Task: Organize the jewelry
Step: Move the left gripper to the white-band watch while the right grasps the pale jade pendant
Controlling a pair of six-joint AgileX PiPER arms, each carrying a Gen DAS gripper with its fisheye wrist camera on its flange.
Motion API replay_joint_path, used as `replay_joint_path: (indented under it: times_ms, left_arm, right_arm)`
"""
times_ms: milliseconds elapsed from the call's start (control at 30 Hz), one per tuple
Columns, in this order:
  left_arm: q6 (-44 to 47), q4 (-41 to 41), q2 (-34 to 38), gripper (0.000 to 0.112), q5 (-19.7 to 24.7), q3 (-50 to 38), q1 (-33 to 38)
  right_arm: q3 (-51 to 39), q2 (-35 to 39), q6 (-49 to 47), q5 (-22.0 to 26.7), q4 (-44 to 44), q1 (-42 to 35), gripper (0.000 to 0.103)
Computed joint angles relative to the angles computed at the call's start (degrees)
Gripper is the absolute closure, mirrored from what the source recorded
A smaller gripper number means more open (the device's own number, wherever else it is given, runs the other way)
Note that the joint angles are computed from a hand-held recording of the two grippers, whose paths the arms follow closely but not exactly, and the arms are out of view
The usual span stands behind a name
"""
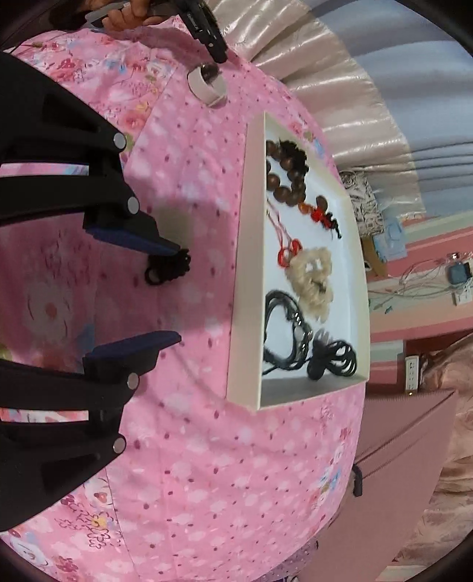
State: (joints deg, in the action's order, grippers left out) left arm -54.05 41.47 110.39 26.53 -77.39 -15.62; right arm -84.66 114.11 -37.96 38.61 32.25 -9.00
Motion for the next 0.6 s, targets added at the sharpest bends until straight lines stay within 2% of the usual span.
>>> replay_joint_path:
  times_ms: [200,300,367,533,600]
  left_arm:
    - [1.01,-3.24,0.39,0.05,-2.58,-0.8,1.32]
    - [2.76,-3.89,1.47,0.05,-1.53,-3.18,0.44]
    - [3.51,-3.59,2.66,0.05,-0.64,-4.6,-0.38]
    - [4.59,-4.95,4.29,0.05,-1.29,-5.61,-0.52]
    - [4.52,-4.85,4.27,0.05,-1.12,-5.87,-0.32]
  right_arm:
    - [2.1,-0.68,-3.75,-1.89,2.0,0.48,0.062]
    - [1.95,-0.5,-3.26,-2.36,-0.31,2.08,0.072]
    - [1.05,0.25,-2.53,-1.71,-2.13,3.19,0.083]
    - [-0.42,1.05,-3.76,-0.24,-1.01,3.3,0.084]
    - [-1.02,1.5,-6.11,1.53,3.06,1.69,0.084]
